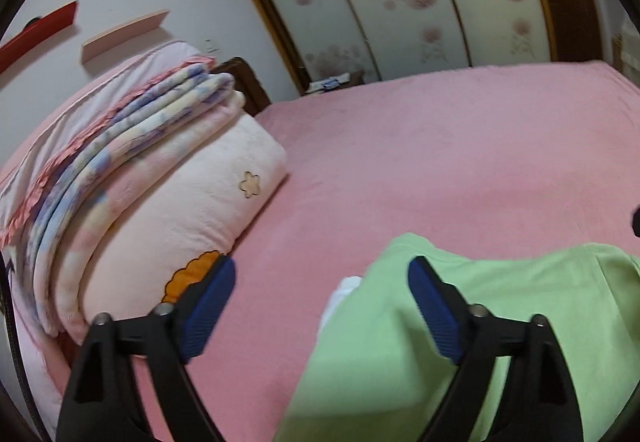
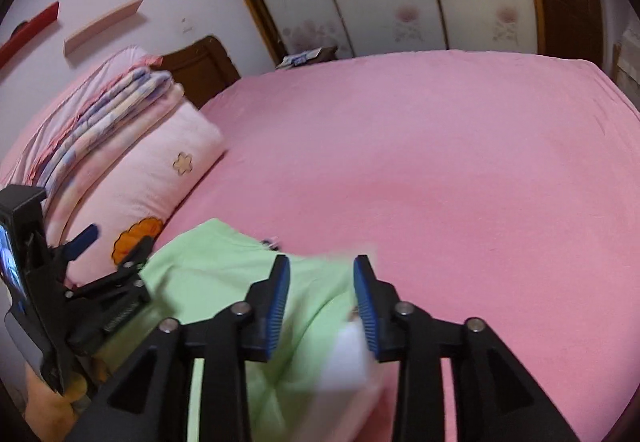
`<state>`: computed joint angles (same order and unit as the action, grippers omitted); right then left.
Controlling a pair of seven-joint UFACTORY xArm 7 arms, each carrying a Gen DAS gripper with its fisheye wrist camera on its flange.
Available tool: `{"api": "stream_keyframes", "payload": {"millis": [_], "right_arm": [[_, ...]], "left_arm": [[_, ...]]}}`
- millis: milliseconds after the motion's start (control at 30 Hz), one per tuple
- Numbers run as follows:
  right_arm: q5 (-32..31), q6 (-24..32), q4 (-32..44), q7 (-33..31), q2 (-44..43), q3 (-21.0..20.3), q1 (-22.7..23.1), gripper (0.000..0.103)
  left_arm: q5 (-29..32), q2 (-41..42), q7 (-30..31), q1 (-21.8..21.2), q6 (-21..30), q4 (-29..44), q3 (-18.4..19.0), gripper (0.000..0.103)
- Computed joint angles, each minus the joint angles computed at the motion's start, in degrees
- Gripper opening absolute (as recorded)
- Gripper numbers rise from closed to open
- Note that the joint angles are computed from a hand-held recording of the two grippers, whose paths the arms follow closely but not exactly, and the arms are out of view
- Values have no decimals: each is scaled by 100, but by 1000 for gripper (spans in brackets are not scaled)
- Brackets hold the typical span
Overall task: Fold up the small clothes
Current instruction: 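Carry the shirt to the clothes stack and lower it on top, then open the left tool and withdraw from the stack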
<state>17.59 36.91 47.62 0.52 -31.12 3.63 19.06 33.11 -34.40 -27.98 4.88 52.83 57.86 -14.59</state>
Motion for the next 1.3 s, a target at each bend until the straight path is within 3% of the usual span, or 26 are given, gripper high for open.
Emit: {"api": "stream_keyframes", "payload": {"millis": [167, 300, 400, 600, 833, 1033, 1167, 1300], "right_arm": [[24, 66, -304, -152, -486, -210, -66, 40], [-137, 638, -337, -152, -1198, -218, -169, 40], [-199, 1313, -174, -138, -1727, -248, -183, 40], [-435, 2786, 395, -36, -2700, -142, -305, 40], [-638, 4621, 1233, -107, -3666, -338, -476, 41], [-838, 5942, 2199, -334, -4113, -671, -670, 42], [-1056, 6577, 2759, -576, -4297, -900, -792, 50], [-1287, 7149, 3190, -763, -4437, -1195, -907, 51]], "left_arm": [[-429, -388, 33, -136, 187, 124, 104, 93], [-744, -676, 355, -269, 739, 508, -23, 95], [-963, -916, 515, -309, 1204, 855, -126, 102], [-1753, -1379, 438, -403, 2478, 1708, -374, 102], [-2621, -1696, 64, -437, 3818, 2809, -866, 102], [-3232, -1742, -194, -115, 4691, 4112, -1620, 102], [-3806, -1744, -406, 337, 5124, 5011, -2069, 102], [-4410, -1770, -659, 835, 5460, 5728, -2388, 102]]}}
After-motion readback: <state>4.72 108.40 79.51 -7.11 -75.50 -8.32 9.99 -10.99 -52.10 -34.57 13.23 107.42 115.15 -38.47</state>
